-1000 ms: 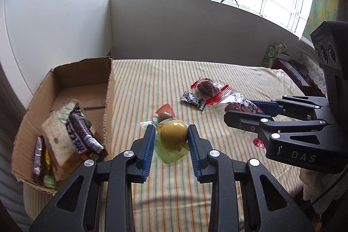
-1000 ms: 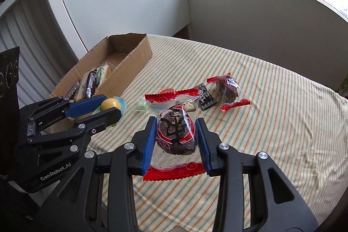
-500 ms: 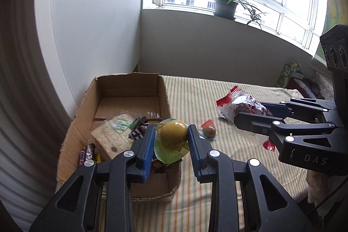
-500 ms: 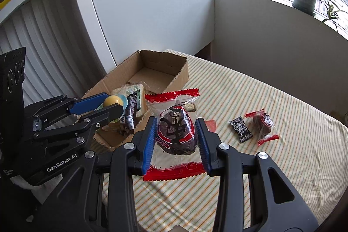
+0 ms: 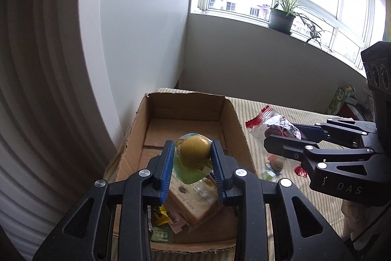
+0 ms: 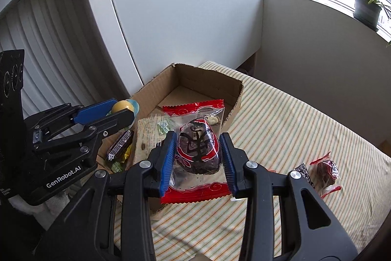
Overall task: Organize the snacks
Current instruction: 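Carry the ball candy and cake into the box and open both tools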
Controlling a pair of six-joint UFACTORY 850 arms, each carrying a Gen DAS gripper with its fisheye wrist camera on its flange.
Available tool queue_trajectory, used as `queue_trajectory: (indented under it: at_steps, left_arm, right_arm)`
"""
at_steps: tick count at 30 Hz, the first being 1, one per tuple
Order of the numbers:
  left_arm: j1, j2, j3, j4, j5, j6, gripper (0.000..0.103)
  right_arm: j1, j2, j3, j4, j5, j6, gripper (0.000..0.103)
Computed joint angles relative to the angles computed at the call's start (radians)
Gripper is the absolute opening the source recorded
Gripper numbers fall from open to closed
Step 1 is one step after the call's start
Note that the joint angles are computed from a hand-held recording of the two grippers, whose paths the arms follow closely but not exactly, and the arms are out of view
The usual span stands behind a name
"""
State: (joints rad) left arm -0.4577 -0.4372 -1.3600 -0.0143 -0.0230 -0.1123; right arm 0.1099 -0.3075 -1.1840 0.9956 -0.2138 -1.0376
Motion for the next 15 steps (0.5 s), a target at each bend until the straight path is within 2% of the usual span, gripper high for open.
queue_trajectory:
  at_steps: [3,5,7,11,15]
  left_arm:
    - [0.011,-0.021,-0.025,0.029,-0.013,-0.024,0.029]
    - [0.017,-0.038,-0.046,-0.01,-0.026,0.015,0.029]
    - [0.021,-0.05,-0.061,0.027,-0.033,-0.024,0.029]
    - [0.026,-0.069,-0.082,-0.031,-0.049,0.028,0.029]
    - [0.027,-0.081,-0.097,-0.012,-0.062,0.014,0.029]
  right_arm:
    - [0.013,-0.038,-0.039,-0.062,0.004,0.059,0.038]
    - [0.018,-0.059,-0.062,-0.1,-0.003,0.093,0.038]
    - [0.021,-0.077,-0.079,-0.106,-0.011,0.098,0.038]
    - [0.024,-0.107,-0.108,-0.128,-0.021,0.12,0.038]
    - [0.023,-0.126,-0.122,-0.155,-0.026,0.151,0.038]
